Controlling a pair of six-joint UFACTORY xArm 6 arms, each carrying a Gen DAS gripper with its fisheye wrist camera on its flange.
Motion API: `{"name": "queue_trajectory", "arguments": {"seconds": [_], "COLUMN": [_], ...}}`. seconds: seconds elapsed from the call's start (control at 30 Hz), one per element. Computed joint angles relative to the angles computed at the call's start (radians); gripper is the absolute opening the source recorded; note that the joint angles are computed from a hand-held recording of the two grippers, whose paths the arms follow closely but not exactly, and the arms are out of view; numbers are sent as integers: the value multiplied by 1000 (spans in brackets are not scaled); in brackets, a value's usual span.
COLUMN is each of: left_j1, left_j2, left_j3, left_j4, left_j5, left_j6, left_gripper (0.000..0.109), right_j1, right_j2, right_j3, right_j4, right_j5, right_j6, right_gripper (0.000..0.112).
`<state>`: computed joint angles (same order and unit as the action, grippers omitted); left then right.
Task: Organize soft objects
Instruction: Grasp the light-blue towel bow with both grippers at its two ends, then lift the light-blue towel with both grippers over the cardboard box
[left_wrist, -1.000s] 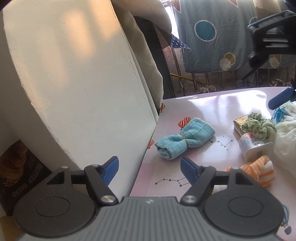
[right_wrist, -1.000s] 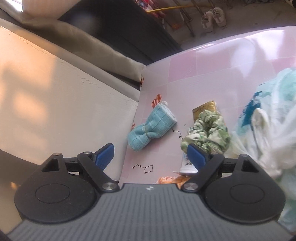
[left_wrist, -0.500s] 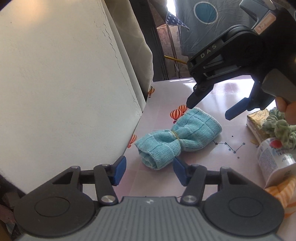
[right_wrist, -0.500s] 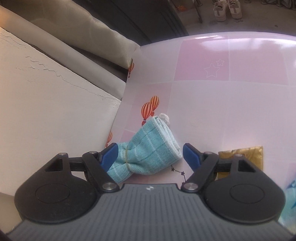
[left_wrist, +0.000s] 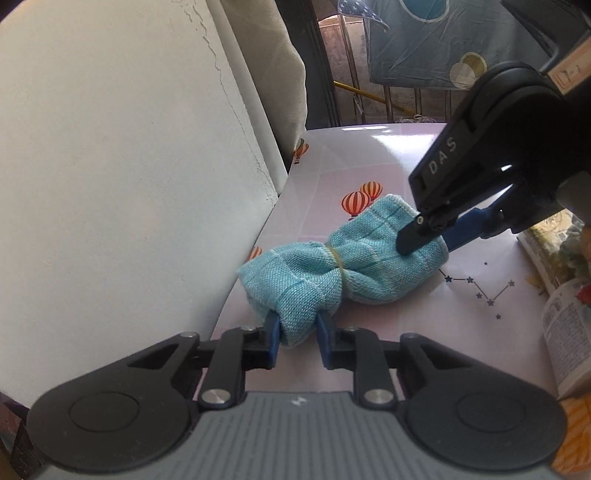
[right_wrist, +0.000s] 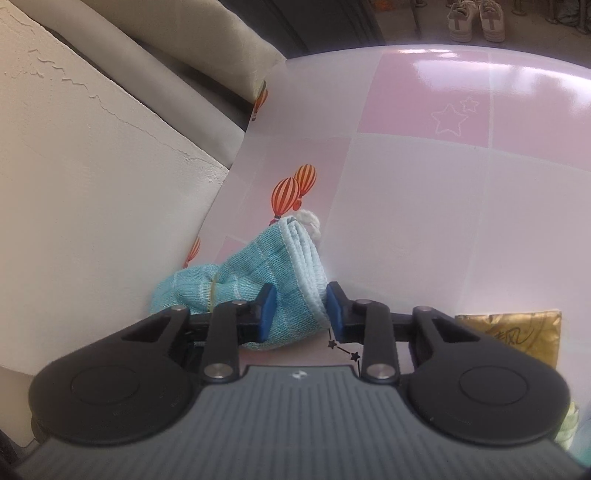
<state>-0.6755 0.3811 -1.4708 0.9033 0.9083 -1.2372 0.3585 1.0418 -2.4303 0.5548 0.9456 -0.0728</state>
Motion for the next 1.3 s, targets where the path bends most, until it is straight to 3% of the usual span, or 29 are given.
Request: {"name": "queue_trajectory", "arguments": {"seconds": [0.07,0.33,0.8,1.03,1.3], "left_j1": [-6,-33,-193,-291,-379], "left_j2": [-13,-109,-251,-201,54], "left_j3": [12,79,84,-45,-407], "left_j4": [11,35,131,183,136], "left_j5": [-1,-8,53,4,-150], "left_j6": [-10,-61,-103,-50,115], "left_gripper": [15,11,11,11,11], "right_j1": [0,11,-59,-219,-562], "right_j2": [-31,-210,-728,-1057,-1353], "right_j3": [48,279,872,1175,1394], "right_j4": [14,47,240,338,355], "right_j5": [-18,-105,-224,-212,-97], "right_j6": [-10,-59,-235,-330,-398], "right_gripper": [16,14,14,13,13]}}
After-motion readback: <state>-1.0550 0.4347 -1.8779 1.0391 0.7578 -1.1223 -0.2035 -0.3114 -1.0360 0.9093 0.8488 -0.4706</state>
